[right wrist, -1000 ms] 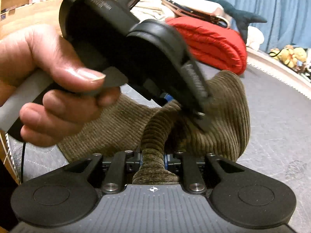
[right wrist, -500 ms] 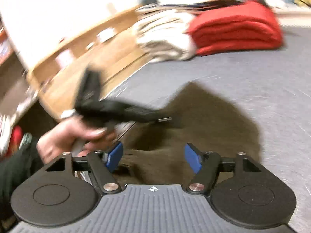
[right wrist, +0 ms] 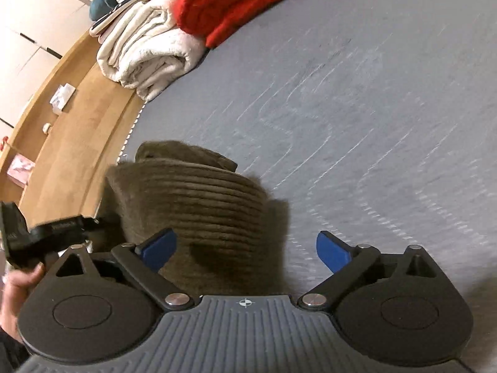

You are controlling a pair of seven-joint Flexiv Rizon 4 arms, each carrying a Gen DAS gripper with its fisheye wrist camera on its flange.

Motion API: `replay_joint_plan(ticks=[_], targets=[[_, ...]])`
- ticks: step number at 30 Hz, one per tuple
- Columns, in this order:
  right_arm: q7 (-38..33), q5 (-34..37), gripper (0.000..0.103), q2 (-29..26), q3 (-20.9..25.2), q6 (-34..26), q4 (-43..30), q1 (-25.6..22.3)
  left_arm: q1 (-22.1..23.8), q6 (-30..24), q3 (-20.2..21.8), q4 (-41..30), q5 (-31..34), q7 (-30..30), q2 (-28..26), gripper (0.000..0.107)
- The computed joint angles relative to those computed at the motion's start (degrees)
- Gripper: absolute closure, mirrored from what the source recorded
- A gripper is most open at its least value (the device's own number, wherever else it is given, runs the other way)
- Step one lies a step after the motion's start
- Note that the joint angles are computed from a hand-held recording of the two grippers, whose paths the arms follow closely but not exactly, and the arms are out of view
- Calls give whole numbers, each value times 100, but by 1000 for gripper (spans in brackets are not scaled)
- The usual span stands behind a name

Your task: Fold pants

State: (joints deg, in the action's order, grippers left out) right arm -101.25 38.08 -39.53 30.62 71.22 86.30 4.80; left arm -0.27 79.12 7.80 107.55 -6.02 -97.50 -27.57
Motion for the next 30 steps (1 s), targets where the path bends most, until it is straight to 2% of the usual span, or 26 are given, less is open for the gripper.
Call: replay_joint_plan(ticks=[2,5,8,12,14,15,17,18,19,20,21,23,27,30], targets=[[-7,-44,4,-122,1,-10,-95,115,386,-3,-417,105,-260,407,-9,16],[-29,-70,2,-283,56,-83,-281,188,824,-313,-930,112,-779,1000,-132,10],[60,-172,1,-407,0,-122,-407,344,1232,-297,-1430,323,-1380,1687,-201,9],[64,-319,1,-612,19,-261,-544,419,1871,-132,-2301,568,-2483,2581,-309,10],[-125,-324,1,-680,111,-273,-579,384,1961,18,-2474,683,-2769,2916,-308,14],[-262,-355,3,-693,143,-252,-581,392,1895,98,-2432,703,-2813,2990,-307,16],[-317,-423,27,-610,33,3,-454,534,1803,270,-2437,818,-2954,3121,-229,25],[-280,-476,33,-576,-15,139,-407,608,1786,375,-2469,888,-3038,3169,-188,28],[-305,-502,45,-553,19,254,-363,608,1755,438,-2475,919,-3092,3187,-147,34],[-348,-512,51,-525,89,352,-314,567,1709,517,-2499,955,-3134,3205,-116,40],[-405,-493,53,-489,202,418,-269,478,1675,577,-2550,911,-3078,3138,-140,44],[-526,-456,57,-375,383,559,-149,316,1881,704,-3038,979,-3437,3444,-98,56],[-665,-378,57,29,580,1092,306,-35,2065,783,-3823,1050,-3827,3941,-59,62],[-772,-338,58,340,770,1267,683,-518,1811,870,-4032,933,-3876,4052,-120,63]])
